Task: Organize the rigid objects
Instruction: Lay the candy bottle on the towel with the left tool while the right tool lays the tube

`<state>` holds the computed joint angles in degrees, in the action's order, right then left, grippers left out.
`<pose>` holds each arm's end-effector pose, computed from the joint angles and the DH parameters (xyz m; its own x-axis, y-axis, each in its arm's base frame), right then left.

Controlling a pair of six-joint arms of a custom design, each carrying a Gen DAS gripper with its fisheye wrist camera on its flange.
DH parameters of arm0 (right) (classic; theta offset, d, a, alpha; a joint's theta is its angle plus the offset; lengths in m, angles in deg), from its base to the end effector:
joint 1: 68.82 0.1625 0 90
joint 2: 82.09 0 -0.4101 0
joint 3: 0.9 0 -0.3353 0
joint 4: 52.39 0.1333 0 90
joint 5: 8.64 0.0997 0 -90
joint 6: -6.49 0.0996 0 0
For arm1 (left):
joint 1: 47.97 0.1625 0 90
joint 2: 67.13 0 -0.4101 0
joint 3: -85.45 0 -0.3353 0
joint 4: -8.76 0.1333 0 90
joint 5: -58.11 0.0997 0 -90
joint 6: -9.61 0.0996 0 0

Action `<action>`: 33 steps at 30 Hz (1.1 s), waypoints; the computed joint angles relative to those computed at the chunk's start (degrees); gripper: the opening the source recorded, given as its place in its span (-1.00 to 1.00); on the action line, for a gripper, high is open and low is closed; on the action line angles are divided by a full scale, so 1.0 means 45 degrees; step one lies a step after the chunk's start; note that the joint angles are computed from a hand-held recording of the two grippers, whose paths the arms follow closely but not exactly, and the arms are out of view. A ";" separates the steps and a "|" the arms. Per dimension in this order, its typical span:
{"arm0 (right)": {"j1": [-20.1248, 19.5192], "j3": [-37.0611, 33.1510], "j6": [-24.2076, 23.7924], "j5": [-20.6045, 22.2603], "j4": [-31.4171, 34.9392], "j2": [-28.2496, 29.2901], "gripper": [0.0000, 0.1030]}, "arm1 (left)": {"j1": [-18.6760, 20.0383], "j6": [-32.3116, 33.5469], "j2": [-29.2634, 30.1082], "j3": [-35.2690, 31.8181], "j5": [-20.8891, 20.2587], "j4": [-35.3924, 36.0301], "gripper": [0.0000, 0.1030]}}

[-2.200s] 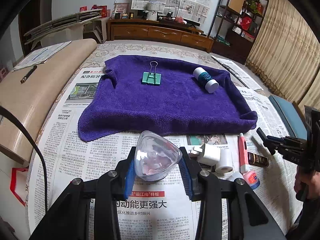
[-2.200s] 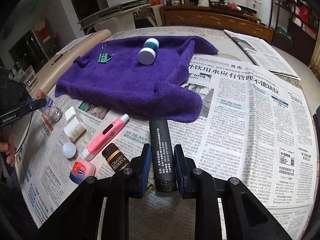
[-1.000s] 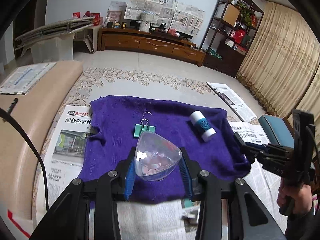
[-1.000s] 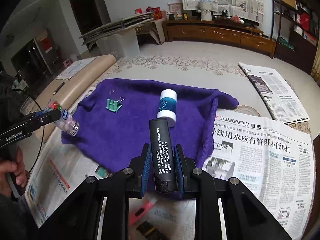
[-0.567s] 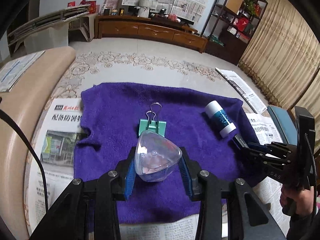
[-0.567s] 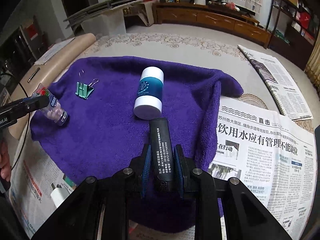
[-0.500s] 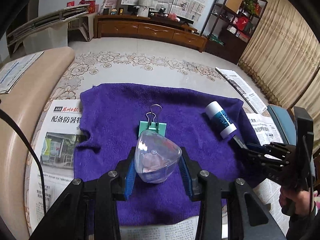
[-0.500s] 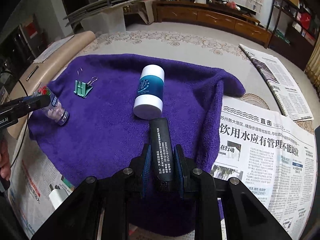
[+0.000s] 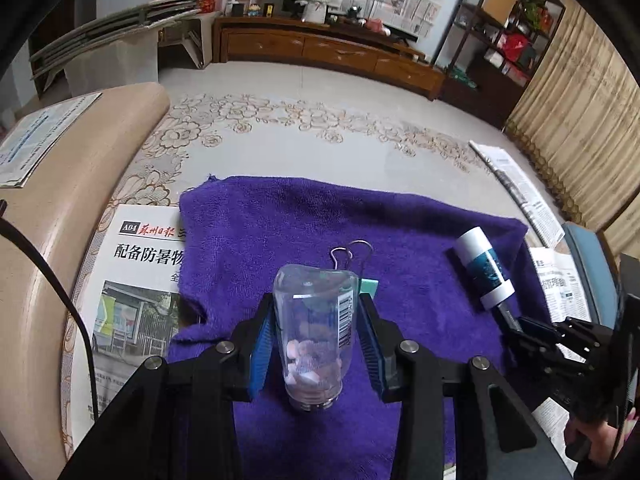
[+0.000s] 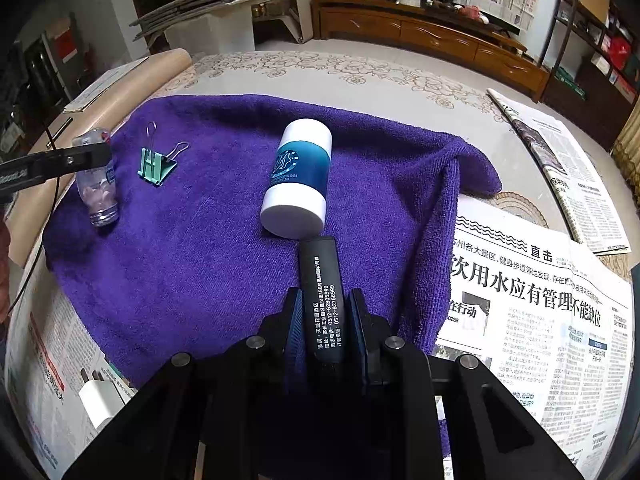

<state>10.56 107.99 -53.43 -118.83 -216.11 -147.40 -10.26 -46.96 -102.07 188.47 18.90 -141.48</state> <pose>-0.0036 -0.5562 0.2732 -0.5843 -0.5635 0.5841 -0.6907 0.7231 0.0066 -0.3076 -0.5039 0.0103 -0.8210 -0.1946 -0.5367 0.1788 0.8052 -0.5655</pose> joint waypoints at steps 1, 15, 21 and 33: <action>0.0020 0.0007 -0.0006 -0.0015 -0.0010 0.0005 -0.55 | 0.0013 0.0015 0.0014 -0.0044 0.0012 0.0100 -0.26; -0.0026 0.0023 -0.0199 0.0100 -0.0023 -0.0006 -0.56 | -0.0010 -0.0518 0.0746 -0.1126 -0.0046 0.3065 -0.27; -0.0014 0.0273 -0.0788 0.0057 -0.0502 -0.0003 -0.55 | -0.0045 -0.0289 0.0921 -0.1018 0.0084 0.3003 -0.22; -0.0308 -0.0129 -0.0477 0.1019 0.0870 -0.0673 -0.42 | -0.0159 -0.0535 0.0817 -0.0780 0.0175 0.2744 0.24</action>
